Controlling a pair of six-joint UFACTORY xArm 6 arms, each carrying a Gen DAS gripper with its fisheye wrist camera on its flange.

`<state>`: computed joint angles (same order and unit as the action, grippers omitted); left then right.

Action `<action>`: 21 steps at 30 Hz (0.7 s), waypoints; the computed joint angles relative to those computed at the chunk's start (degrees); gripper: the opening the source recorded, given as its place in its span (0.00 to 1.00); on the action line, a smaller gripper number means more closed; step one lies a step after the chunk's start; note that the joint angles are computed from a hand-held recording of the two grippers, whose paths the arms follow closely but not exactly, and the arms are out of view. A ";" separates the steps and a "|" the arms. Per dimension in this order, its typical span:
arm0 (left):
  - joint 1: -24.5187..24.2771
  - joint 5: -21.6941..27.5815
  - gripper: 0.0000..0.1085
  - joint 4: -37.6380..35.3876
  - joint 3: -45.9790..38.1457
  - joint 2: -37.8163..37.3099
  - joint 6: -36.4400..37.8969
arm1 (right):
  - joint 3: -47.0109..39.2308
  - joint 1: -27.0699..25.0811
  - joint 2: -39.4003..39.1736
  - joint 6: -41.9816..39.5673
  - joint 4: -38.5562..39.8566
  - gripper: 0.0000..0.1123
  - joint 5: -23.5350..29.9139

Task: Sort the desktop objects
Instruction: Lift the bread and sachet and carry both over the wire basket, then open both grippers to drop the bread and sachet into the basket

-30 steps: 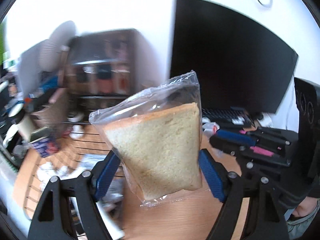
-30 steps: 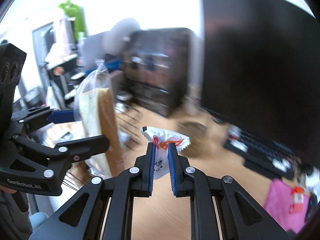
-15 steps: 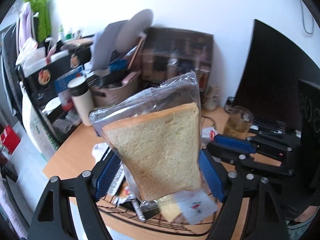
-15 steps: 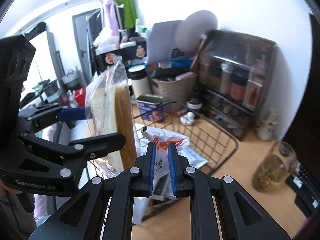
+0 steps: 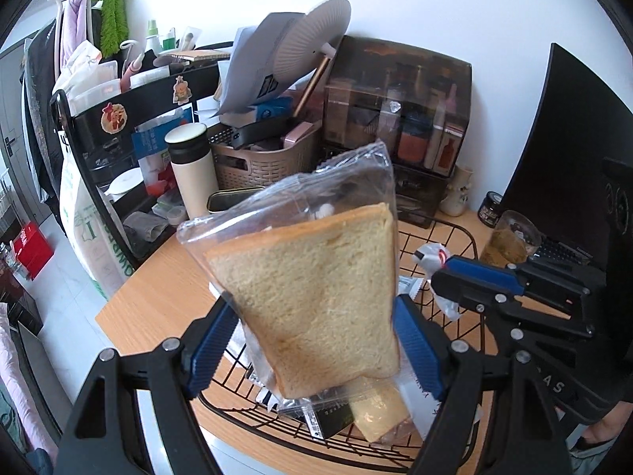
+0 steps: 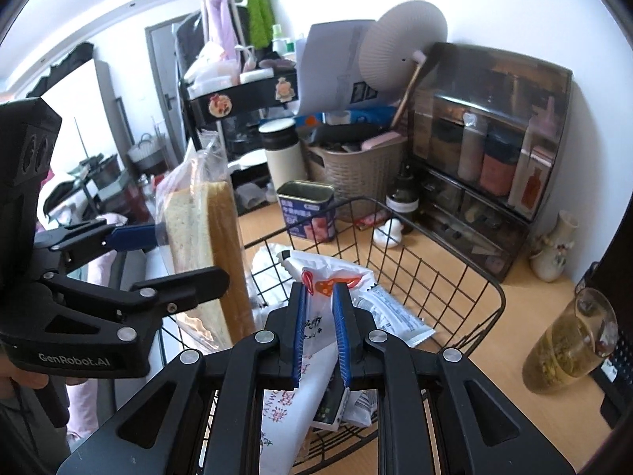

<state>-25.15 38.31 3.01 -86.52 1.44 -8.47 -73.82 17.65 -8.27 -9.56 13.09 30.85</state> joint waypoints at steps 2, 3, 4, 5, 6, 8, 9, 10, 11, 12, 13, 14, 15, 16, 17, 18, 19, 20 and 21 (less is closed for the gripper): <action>0.06 0.15 0.75 -0.18 -0.26 0.27 0.23 | -0.10 -0.02 0.13 -0.24 0.34 0.14 -0.22; 0.09 0.06 0.75 -0.16 -0.25 0.33 0.12 | -0.15 -0.03 0.20 -0.14 0.29 0.14 -0.33; 0.09 0.08 0.75 -0.17 -0.25 0.33 0.08 | -0.08 -0.04 0.23 0.09 0.02 0.14 -0.52; 0.07 0.29 0.76 -0.09 -0.43 0.42 -0.08 | 0.12 -0.06 0.25 1.12 -1.20 0.18 -0.92; 0.06 0.55 0.77 0.05 -0.74 0.61 -0.28 | 0.40 -0.04 0.08 2.08 -2.06 0.20 -1.23; -0.04 0.79 0.82 2.66 -1.13 0.83 -2.42 | -0.45 -0.21 0.65 5.29 -5.33 0.37 0.82; -0.12 0.81 0.84 4.33 -1.19 0.81 -3.80 | -0.94 -0.30 0.90 7.22 -7.29 0.44 1.69; -0.11 0.37 0.85 5.12 -0.97 0.65 -4.63 | -0.97 -0.45 0.97 8.42 -8.37 0.46 1.83; -0.04 0.10 0.85 4.74 -0.85 0.56 -4.57 | -0.43 -0.60 0.65 8.09 -7.70 0.48 1.01; 0.00 0.13 0.85 4.44 -0.82 0.48 -4.53 | 0.10 -0.73 0.22 7.98 -7.27 0.49 0.32; -0.09 0.52 0.85 4.78 -0.94 0.47 -4.84 | 0.37 -0.80 -0.17 8.31 -7.48 0.49 0.15; -0.13 0.79 0.85 5.24 -1.03 0.45 -5.17 | 0.42 -0.79 -0.36 8.85 -8.12 0.49 0.26; -0.24 1.02 0.85 5.71 -1.02 0.34 -5.56 | 0.49 -0.77 -0.61 9.32 -8.78 0.49 0.43; -0.29 1.02 0.85 5.80 -0.89 0.16 -5.70 | 0.68 -0.76 -0.95 9.56 -9.14 0.49 0.57; -0.35 0.89 0.85 5.65 -0.58 -0.17 -5.69 | 0.94 -0.82 -1.39 9.43 -8.91 0.49 0.84; -0.41 0.84 0.86 5.66 -0.36 -0.42 -5.76 | 1.28 -0.86 -1.87 9.34 -8.64 0.50 1.06; -0.51 0.71 0.86 5.63 0.08 -0.85 -5.81 | 1.65 -0.90 -2.40 9.57 -8.80 0.50 1.27; -0.56 0.55 0.86 5.49 0.45 -1.24 -5.82 | 2.11 -0.91 -3.02 10.53 -9.74 0.53 1.56; -0.64 0.32 0.86 5.40 0.92 -1.69 -5.94 | 2.41 -0.85 -3.46 11.25 -10.43 0.56 1.80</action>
